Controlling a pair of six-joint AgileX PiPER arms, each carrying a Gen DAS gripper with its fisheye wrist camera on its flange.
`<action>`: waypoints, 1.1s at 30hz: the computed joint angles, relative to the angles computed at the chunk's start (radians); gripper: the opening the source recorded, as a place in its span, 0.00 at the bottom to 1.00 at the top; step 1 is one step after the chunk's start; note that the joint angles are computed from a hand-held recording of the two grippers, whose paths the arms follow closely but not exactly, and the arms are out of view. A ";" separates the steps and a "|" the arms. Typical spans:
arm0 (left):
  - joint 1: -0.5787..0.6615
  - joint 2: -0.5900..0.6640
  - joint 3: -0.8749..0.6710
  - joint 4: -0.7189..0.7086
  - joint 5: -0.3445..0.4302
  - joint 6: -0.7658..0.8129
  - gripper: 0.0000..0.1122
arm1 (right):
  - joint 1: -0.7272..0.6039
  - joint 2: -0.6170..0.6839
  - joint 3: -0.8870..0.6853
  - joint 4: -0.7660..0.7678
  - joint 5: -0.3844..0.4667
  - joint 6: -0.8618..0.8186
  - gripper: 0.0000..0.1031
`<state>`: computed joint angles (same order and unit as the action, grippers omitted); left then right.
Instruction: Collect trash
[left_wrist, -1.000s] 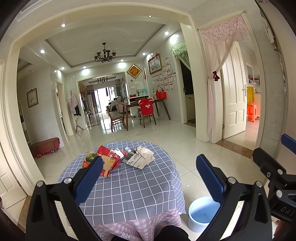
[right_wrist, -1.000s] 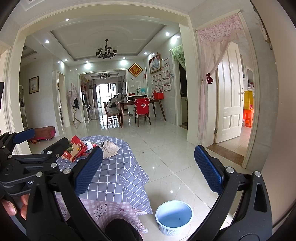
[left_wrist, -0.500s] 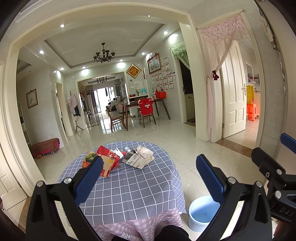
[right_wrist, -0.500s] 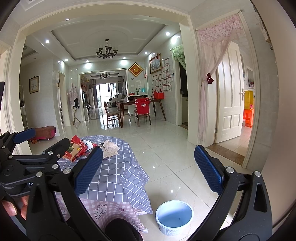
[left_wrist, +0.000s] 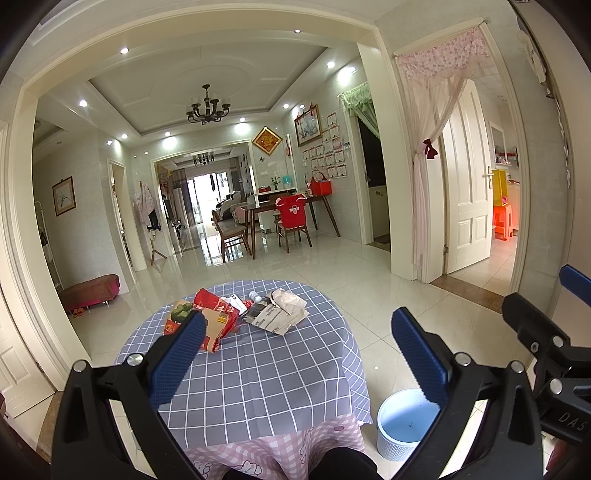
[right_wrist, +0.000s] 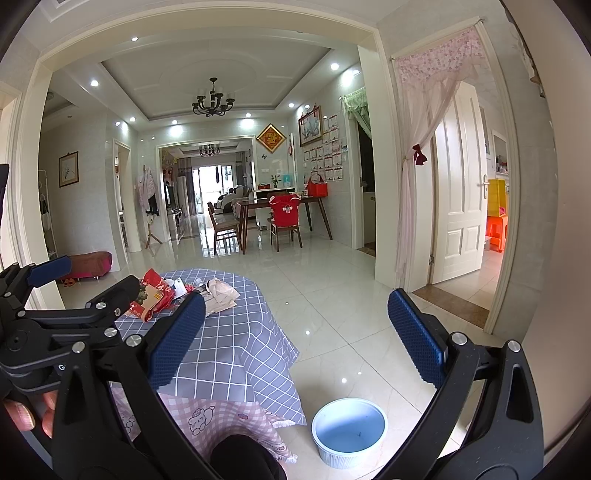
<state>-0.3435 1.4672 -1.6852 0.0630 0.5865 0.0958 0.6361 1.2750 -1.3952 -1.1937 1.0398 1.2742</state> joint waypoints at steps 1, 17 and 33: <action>-0.019 0.012 -0.015 0.032 0.004 -0.028 0.88 | 0.000 0.000 0.000 0.001 -0.001 0.000 0.94; -0.017 -0.031 0.090 0.043 -0.052 -0.041 0.88 | -0.006 0.019 0.063 -0.036 -0.038 0.088 0.94; 0.038 0.047 0.018 -0.065 -0.014 0.065 0.88 | -0.092 0.045 0.078 0.028 -0.141 0.076 0.94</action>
